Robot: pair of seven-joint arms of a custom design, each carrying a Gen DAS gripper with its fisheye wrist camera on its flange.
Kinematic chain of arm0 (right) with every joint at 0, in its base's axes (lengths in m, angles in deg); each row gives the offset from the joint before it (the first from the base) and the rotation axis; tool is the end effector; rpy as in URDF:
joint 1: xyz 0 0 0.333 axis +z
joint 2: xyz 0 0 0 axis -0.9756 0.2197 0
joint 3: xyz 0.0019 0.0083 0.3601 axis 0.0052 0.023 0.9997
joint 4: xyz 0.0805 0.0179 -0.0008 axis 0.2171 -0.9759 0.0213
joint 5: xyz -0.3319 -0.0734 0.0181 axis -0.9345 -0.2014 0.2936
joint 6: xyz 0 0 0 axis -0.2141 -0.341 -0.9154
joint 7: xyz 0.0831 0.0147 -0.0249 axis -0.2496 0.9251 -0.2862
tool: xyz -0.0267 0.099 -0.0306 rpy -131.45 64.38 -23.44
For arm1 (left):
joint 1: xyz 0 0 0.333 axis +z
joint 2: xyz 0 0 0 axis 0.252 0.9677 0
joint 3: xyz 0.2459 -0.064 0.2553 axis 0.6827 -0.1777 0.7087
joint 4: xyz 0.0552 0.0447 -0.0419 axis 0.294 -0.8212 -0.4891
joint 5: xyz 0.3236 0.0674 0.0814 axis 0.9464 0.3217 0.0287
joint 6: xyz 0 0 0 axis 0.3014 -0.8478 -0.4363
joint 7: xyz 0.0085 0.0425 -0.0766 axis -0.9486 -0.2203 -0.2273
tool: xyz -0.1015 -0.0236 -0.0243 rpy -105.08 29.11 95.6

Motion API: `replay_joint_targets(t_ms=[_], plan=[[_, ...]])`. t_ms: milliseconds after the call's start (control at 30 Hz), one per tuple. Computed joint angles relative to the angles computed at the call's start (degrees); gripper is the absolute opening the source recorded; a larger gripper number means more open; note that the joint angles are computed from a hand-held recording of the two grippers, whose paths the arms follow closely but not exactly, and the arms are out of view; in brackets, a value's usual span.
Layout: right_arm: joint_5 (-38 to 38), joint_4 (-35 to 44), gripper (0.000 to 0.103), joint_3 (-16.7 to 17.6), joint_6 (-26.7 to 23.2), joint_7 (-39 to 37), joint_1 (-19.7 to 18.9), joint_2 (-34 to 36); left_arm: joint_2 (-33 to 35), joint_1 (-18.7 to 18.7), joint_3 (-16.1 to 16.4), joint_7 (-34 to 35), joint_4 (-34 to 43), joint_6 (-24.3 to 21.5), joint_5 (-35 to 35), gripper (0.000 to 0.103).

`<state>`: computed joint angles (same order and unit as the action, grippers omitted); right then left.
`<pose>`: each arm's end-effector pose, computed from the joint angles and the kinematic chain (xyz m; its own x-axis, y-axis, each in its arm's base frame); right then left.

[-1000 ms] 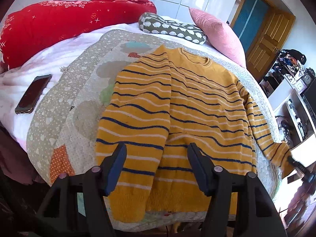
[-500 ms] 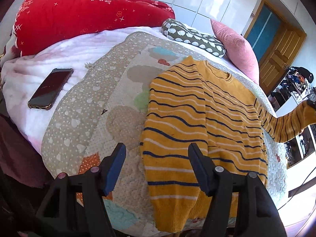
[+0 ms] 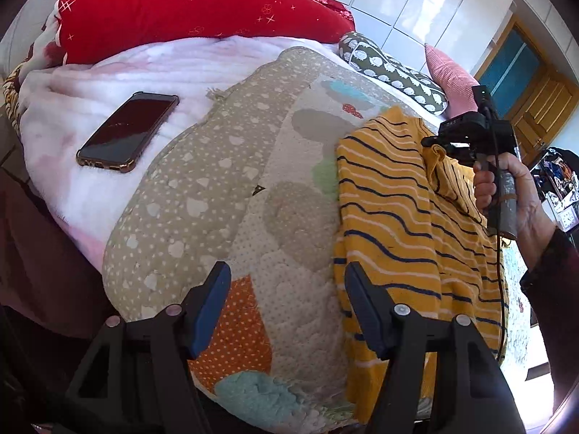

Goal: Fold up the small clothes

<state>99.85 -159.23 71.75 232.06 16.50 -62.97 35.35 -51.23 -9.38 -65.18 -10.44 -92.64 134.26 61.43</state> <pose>0.6846 0.2393 0.3997 0.4138 -0.8592 -0.3011 -0.8685 -0.2734 -0.4134 0.2844 -0.3087 0.4046 0.5533 -0.7804 0.2911 -0.5945 -0.6148 -0.5183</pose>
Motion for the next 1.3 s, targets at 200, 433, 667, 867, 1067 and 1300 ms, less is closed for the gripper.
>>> replay_joint_targets(t_ms=[200,433,667,867,1067,1300], plan=[[2.12,6.4,0.044,2.21,-5.13,0.37,-0.42,4.64,0.18,0.57,0.3,-3.06,-0.83,1.88,2.38,0.064],[12.73,-3.47,0.065,6.38,-0.92,-11.37,-4.11,-3.99,-0.63,-0.08,-0.24,-5.0,-0.82,0.76,1.99,0.064],[17.27,-21.38,0.066,2.53,-4.35,-22.4,-5.95,-15.57,-1.94,0.82,1.18,2.79,1.1,-0.75,-5.05,0.064],[21.44,-31.13,0.066,-0.22,-5.94,-25.73,-5.99,-22.05,-0.76,2.68,1.76,7.49,4.06,-4.44,-8.66,0.064],[27.98,-35.02,0.066,1.23,1.73,-34.1,-1.51,-22.62,0.6,2.61,-0.47,-9.73,1.75,-0.42,1.76,0.064],[16.87,-27.99,0.006,0.71,5.44,-20.83,3.77,-16.27,-0.06,-0.34,-0.52,-15.84,0.45,-2.46,8.63,0.064]])
